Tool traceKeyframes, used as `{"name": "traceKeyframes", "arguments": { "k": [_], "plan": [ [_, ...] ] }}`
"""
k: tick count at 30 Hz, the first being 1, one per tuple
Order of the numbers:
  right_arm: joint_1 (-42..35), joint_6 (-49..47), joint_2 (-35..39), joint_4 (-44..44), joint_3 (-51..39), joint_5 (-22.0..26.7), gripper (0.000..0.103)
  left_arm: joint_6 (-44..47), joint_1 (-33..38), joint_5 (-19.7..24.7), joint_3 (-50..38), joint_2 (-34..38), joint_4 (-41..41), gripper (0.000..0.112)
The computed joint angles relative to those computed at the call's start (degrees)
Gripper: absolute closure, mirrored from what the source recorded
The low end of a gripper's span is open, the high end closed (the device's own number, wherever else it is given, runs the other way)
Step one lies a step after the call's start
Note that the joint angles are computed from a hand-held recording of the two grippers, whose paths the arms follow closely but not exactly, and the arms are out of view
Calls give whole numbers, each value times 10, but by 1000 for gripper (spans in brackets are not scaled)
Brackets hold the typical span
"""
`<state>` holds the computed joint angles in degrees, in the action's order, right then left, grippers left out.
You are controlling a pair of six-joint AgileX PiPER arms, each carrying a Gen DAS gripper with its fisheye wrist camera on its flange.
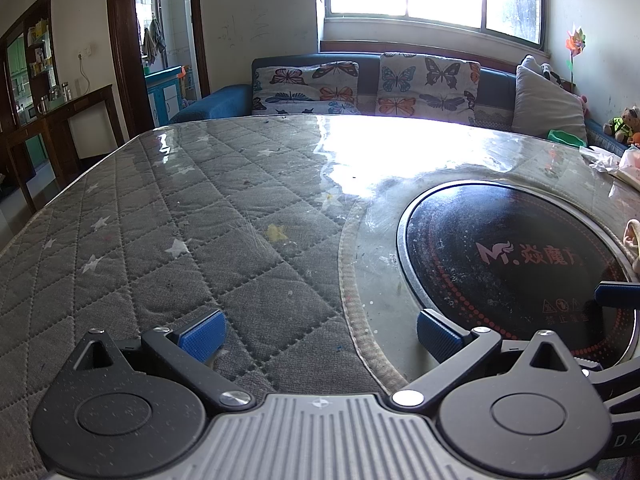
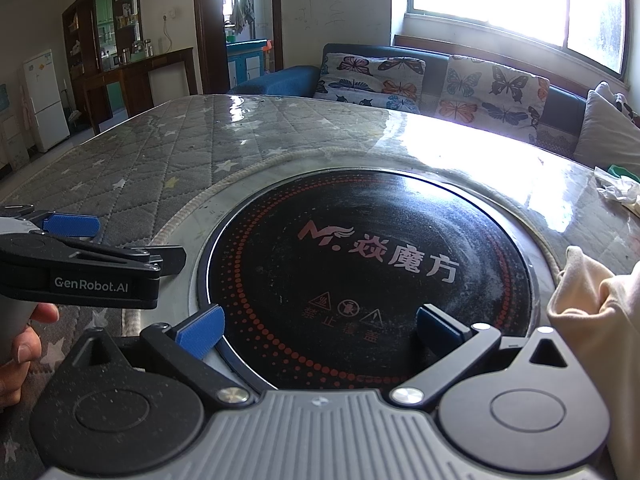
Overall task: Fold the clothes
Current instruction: 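Move both open grippers toward the crumpled cream sweatshirt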
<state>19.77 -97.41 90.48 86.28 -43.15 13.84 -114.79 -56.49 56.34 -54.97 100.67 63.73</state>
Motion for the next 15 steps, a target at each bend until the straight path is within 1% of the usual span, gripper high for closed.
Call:
{"name": "traceKeyframes", "arguments": {
  "k": [2, 6, 8, 12, 15],
  "plan": [
    [-3, 4, -2, -8, 1, 3, 0, 3, 3, -2, 1, -2, 0, 9],
    [-11, 42, -15, -57, 9, 13, 0, 10, 3, 2, -6, 0, -5, 9],
    [-15, 46, -26, -67, 17, 15, 0, 14, 3, 4, -11, 0, -13, 9],
    [-33, 87, -53, -121, 26, 30, 0, 28, 2, 3, -25, -1, -31, 9],
    [-52, 104, -75, -147, 34, 48, 0, 38, -10, 16, -36, -2, -39, 9]
  ]
}}
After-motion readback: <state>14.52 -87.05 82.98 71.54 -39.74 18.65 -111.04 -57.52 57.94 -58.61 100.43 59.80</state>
